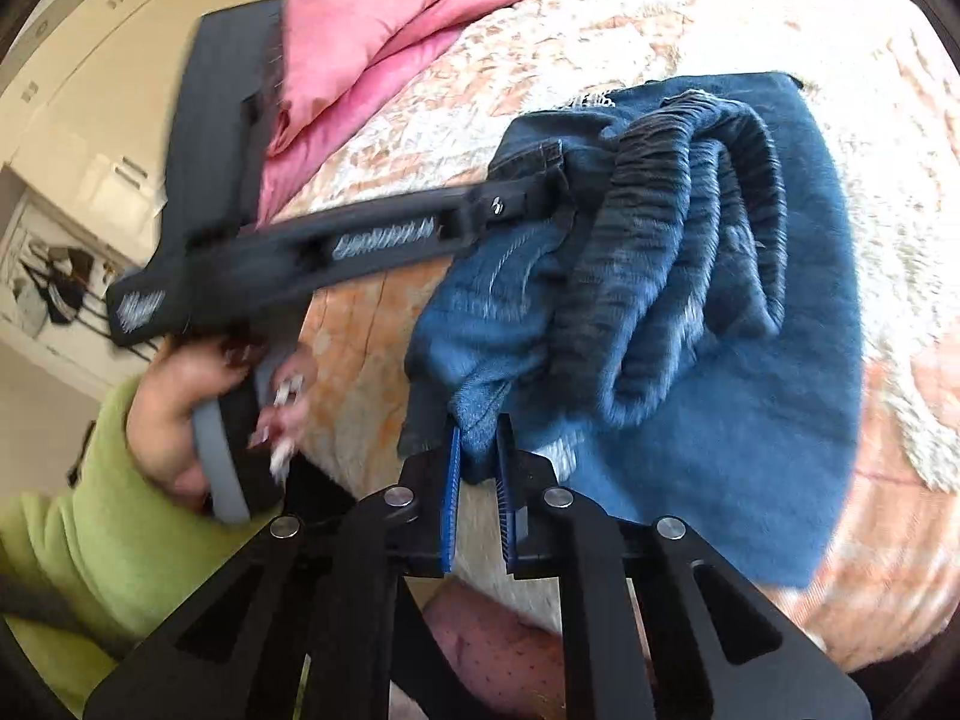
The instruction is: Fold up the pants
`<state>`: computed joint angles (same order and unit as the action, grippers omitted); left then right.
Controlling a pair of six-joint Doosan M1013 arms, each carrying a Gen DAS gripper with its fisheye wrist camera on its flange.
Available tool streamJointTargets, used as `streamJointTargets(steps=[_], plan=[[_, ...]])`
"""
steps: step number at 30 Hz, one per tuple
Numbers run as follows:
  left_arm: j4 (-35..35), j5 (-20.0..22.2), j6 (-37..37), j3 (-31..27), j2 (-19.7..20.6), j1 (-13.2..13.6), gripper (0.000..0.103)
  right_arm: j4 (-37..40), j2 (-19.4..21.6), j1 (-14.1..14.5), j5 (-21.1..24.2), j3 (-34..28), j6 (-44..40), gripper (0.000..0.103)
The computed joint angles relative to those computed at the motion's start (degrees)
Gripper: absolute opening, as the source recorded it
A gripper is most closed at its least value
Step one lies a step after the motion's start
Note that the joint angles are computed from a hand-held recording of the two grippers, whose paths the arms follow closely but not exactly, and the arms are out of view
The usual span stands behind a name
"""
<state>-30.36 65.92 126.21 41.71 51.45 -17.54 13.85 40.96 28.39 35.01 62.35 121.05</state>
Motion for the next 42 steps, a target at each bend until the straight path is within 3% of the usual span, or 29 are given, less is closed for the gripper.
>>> streamJointTargets(steps=[4, 8, 12, 15, 21, 26, 28, 35, 42], plan=[[-0.1, -0.3, -0.4, -0.1, 0.1, 0.0, 0.030, 0.6, 0.5, 0.2, 3.4, 1.1, 2.3, 0.003], [-0.3, -1.1, 0.3, 0.8, -0.4, 0.1, 0.032, 3.0, 0.3, 0.2, 3.4, 2.0, 0.6, 0.007], [-0.9, -0.6, 0.0, 0.5, -0.2, 0.2, 0.035, -6.4, -2.0, 1.7, -0.2, 2.5, -2.1, 0.010], [-1.0, -0.4, -0.3, 0.1, -0.1, 0.2, 0.036, -11.7, -2.8, 2.6, -3.1, 2.1, -3.5, 0.026], [-0.7, -0.1, -0.9, -0.5, 0.2, 0.2, 0.040, -15.8, 0.4, 2.7, 0.5, -3.5, -3.4, 0.028], [-0.4, 0.0, -0.8, -0.5, 0.4, 0.1, 0.041, -9.7, 3.3, 1.5, 7.2, -5.8, -5.2, 0.028], [-0.4, -0.2, -0.5, -0.3, 0.3, 0.1, 0.041, -8.6, 2.5, 1.5, 5.4, -3.9, -4.7, 0.028], [-0.8, -1.2, -0.3, 0.8, -0.3, 0.1, 0.045, -10.7, 1.6, 2.2, 5.5, -2.7, -3.4, 0.028], [-0.9, -2.3, 0.2, 2.2, -1.2, 0.0, 0.049, -12.2, 1.0, 2.5, 3.7, -2.9, -3.7, 0.041]])
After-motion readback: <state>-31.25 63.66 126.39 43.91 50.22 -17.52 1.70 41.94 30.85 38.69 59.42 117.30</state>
